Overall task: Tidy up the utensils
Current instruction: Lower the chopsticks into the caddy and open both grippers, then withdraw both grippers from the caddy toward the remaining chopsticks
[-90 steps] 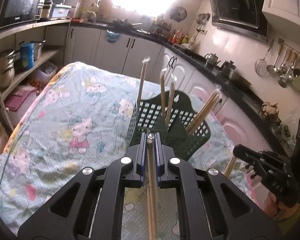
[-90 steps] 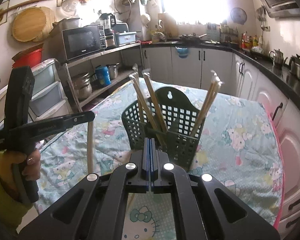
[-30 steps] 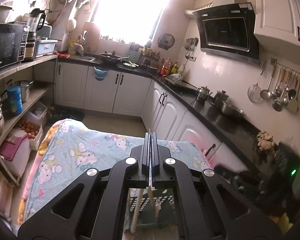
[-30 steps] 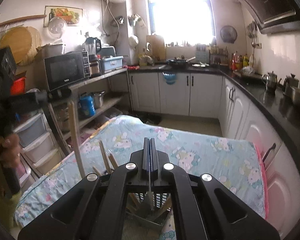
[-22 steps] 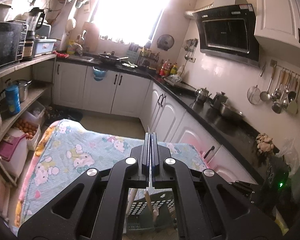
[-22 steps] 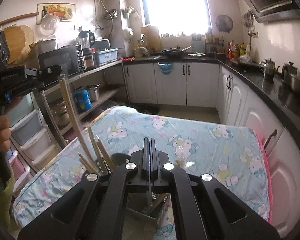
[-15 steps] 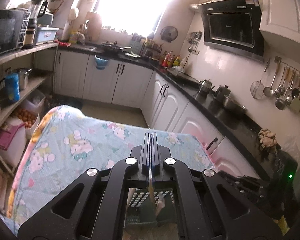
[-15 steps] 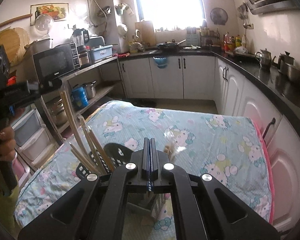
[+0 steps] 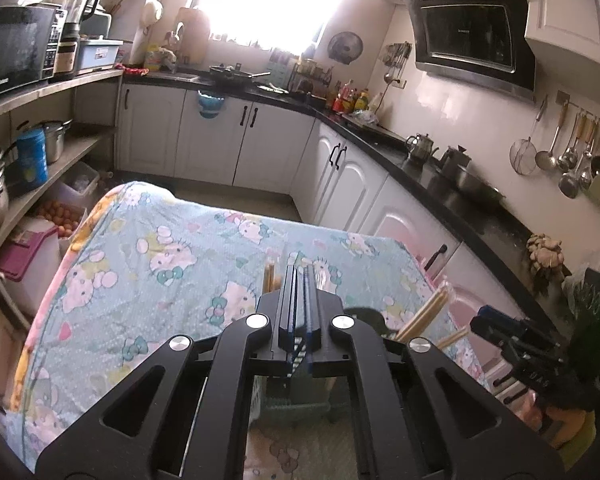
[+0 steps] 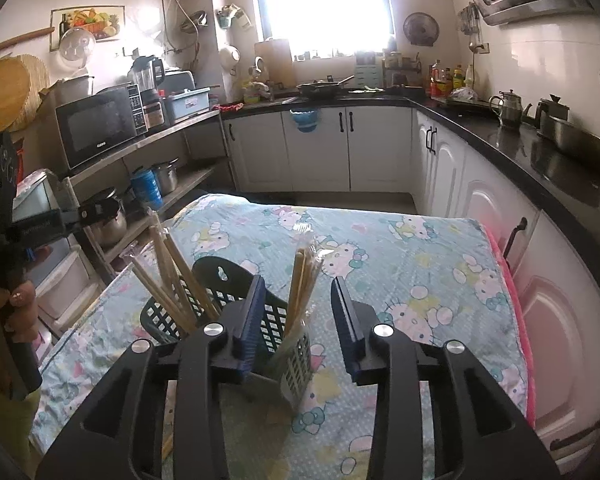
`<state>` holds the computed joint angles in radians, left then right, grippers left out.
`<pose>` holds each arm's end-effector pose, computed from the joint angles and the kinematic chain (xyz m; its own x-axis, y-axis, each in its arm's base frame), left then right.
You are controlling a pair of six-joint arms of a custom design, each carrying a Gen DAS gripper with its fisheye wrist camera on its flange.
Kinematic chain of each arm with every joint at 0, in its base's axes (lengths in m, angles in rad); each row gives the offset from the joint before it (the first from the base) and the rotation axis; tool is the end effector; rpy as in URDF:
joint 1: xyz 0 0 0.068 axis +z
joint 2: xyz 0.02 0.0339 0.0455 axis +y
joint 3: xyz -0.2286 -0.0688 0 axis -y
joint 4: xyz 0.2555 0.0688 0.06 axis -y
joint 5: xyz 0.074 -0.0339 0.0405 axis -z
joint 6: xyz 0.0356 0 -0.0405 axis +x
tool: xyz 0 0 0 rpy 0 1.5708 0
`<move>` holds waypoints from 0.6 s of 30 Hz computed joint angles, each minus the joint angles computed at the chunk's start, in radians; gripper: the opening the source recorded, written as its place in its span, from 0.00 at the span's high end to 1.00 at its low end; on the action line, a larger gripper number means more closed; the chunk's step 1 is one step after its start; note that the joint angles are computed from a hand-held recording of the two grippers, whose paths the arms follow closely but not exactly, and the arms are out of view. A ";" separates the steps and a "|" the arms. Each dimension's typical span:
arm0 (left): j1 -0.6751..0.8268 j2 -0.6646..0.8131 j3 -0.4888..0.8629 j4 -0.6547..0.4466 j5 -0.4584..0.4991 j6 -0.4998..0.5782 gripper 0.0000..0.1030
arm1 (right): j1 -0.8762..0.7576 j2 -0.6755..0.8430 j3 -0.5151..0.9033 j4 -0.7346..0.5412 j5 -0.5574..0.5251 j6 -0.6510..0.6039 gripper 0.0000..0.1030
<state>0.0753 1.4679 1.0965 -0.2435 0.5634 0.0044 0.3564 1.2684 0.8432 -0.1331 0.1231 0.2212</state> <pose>0.3419 0.0067 0.2440 -0.5736 -0.0395 -0.8182 0.3739 0.8760 -0.3045 0.2847 0.1013 0.2231 -0.5389 0.0317 -0.8418 -0.1337 0.9834 0.1226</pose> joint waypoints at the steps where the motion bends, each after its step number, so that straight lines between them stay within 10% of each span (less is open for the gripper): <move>1: 0.002 -0.006 -0.009 -0.001 0.000 0.003 0.95 | 0.001 -0.013 -0.009 -0.003 0.004 0.001 0.65; 18: 0.074 -0.246 -0.307 0.024 0.050 0.059 0.42 | 0.104 -0.262 -0.194 -0.086 0.138 0.044 0.42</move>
